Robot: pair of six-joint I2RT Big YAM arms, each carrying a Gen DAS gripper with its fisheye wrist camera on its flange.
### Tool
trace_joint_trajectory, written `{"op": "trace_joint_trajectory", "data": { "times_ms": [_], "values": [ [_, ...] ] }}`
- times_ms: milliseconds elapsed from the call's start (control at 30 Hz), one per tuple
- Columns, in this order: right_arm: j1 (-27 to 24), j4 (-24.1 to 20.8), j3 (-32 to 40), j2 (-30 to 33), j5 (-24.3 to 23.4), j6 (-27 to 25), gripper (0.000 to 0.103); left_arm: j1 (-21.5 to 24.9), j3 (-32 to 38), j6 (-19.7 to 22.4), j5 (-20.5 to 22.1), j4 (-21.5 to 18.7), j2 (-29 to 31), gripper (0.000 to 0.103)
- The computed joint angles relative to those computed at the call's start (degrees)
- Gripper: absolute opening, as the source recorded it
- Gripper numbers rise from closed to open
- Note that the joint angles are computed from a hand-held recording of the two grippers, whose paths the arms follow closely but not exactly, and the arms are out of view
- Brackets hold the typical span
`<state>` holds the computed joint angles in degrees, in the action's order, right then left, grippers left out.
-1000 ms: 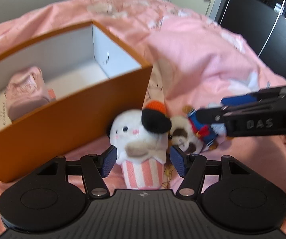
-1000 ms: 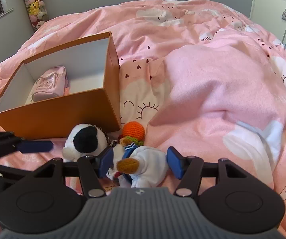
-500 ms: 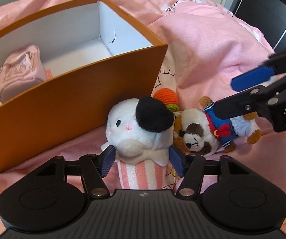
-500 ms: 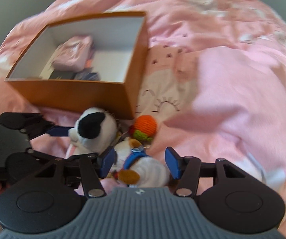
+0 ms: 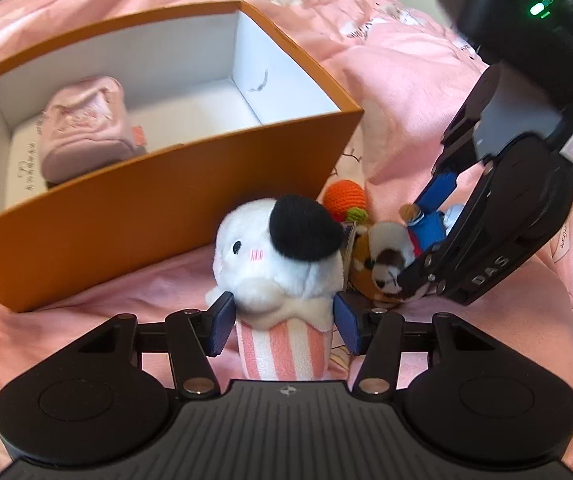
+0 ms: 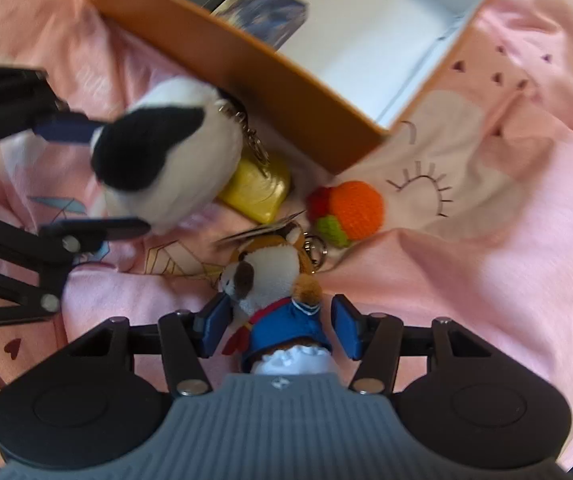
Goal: Organize objects
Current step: 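Grasp the white plush with the left tool while the right tool grasps the brown dog plush, then carry both plush toys up over the orange box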
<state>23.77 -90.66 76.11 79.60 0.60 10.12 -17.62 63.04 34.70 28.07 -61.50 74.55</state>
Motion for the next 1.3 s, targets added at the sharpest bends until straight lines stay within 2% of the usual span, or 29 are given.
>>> {"op": "trace_joint_trajectory", "data": {
  "times_ms": [100, 167, 300, 367, 567, 667, 767, 933, 1067, 1300],
  "values": [
    [0.38, -0.96, 0.69, 1.36, -0.1, -1.61, 0.057, 0.55, -0.45, -0.53, 0.43, 0.8, -1.3, 0.058],
    [0.62, -1.2, 0.82, 1.74, -0.69, -2.1, 0.049, 0.96, -0.44, -0.63, 1.09, 0.54, -1.91, 0.058],
    [2.02, -1.19, 0.67, 1.55, 0.1, -1.87, 0.045, 2.15, -0.3, -0.25, 2.55, -0.32, -2.52, 0.057],
    [2.88, -1.05, 0.33, 0.74, 1.12, -0.74, 0.04, 2.99, 0.1, -0.17, 3.78, -0.93, -2.48, 0.057],
    [5.16, 0.01, 0.91, -3.67, 4.78, 4.67, 0.038, 4.96, 1.34, -0.09, 7.57, -2.71, -2.49, 0.055],
    [5.44, 2.1, 1.18, -6.7, 5.33, 7.85, 0.038, 5.6, 1.8, -0.26, 9.11, -3.15, -2.78, 0.055],
    [5.42, 5.71, 0.37, -9.32, 3.0, 10.64, 0.038, 6.32, 2.73, -0.28, 10.93, -4.57, -2.51, 0.054],
    [6.59, 11.44, -0.95, -12.16, 3.14, 13.98, 0.037, 7.78, 3.79, -1.86, 11.43, -4.61, -2.74, 0.054],
    [6.34, 16.03, -3.67, -14.04, 1.49, 16.68, 0.037, 8.86, 5.16, -3.03, 12.18, -5.07, -2.77, 0.054],
    [8.56, 18.02, -0.53, -15.22, 7.05, 16.42, 0.037, 9.77, 8.18, -7.13, 14.88, -1.97, -3.81, 0.054]
  ]
}}
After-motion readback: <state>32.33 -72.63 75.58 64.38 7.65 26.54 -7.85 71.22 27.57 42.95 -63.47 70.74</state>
